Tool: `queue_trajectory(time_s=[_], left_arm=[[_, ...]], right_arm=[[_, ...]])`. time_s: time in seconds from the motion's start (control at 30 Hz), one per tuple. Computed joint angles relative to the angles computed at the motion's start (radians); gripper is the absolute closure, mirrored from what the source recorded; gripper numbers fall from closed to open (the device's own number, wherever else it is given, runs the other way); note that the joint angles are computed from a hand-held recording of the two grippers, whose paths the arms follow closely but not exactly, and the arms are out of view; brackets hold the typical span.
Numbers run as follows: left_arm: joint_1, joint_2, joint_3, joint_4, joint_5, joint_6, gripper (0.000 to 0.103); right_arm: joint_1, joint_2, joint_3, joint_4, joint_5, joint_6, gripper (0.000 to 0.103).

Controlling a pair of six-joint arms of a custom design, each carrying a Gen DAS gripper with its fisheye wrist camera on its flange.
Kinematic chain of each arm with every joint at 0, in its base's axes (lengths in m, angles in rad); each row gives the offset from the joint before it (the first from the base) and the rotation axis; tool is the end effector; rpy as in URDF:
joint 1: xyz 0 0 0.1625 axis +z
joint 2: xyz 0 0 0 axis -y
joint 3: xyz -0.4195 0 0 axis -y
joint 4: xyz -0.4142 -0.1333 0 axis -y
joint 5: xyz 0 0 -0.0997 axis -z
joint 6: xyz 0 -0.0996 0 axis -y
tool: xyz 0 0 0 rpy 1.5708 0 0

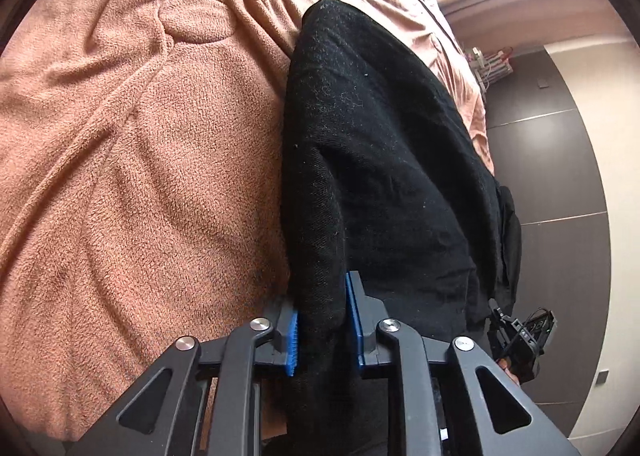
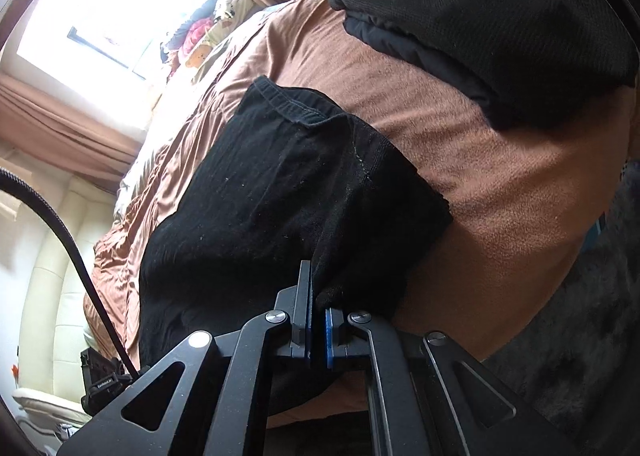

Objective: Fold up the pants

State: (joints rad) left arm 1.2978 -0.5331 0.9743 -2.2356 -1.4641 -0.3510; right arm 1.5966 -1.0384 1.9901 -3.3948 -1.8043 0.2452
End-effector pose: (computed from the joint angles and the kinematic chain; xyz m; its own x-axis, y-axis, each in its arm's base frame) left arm -0.0919 -0.8621 0.1244 -0.9955 -0.0925 -0.0213 -0.0845 0.9661 -0.2439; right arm 0.1255 -0.5886 0.2007 -0.9519 0.3035 -0.0416 0.2211 0.5867 -0.7790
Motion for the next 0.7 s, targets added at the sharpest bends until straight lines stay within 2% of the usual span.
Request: queue_trajectory(time_s=[0.07, 0.13, 0.2, 0.27, 0.33, 0.37, 0.4, 0.43, 0.47, 0.5, 0.63, 0.7], left_arm=[[0.005, -0.020, 0.020, -0.023, -0.035, 0.002, 0.088], [-0.001, -0.031, 0.028, -0.024, -0.032, 0.017, 0.088], [-0.008, -0.026, 0.023, -0.011, -0.003, 0.018, 0.086], [-0.018, -0.003, -0.007, 0.022, 0.043, 0.020, 0.083], [-0.021, 0.000, -0.003, 0.022, 0.063, 0.018, 0.078], [-0.019, 0.001, -0.002, 0.020, 0.061, 0.018, 0.076], [-0.019, 0.009, -0.011, 0.020, 0.058, 0.018, 0.075], [-0.017, 0.016, -0.022, 0.025, 0.057, 0.016, 0.074], [-0.016, 0.025, -0.036, 0.029, 0.053, 0.013, 0.074], [-0.014, 0.031, -0.046, 0.028, 0.048, 0.009, 0.074], [-0.007, 0.051, -0.071, 0.017, 0.047, 0.006, 0.070], [-0.005, 0.068, -0.093, 0.016, 0.047, 0.001, 0.069]], right_arm=[[0.010, -0.007, -0.001, 0.005, -0.005, -0.007, 0.102], [0.023, -0.017, 0.000, 0.009, -0.010, -0.019, 0.102], [0.027, -0.019, -0.004, 0.019, -0.020, -0.023, 0.102], [0.033, -0.019, -0.014, 0.061, -0.060, -0.016, 0.100], [0.037, -0.021, -0.014, 0.078, -0.076, -0.007, 0.091], [0.035, -0.029, -0.005, 0.077, -0.060, -0.003, 0.085], [0.032, -0.040, 0.008, 0.074, -0.041, -0.003, 0.067], [0.031, -0.050, 0.023, 0.065, -0.033, 0.000, 0.055], [0.029, -0.059, 0.041, 0.041, -0.021, 0.000, 0.032], [0.025, -0.066, 0.059, 0.016, -0.005, -0.001, 0.025], [-0.037, -0.087, 0.108, -0.007, 0.166, 0.028, 0.025], [-0.063, -0.080, 0.112, 0.003, 0.223, 0.037, 0.025]])
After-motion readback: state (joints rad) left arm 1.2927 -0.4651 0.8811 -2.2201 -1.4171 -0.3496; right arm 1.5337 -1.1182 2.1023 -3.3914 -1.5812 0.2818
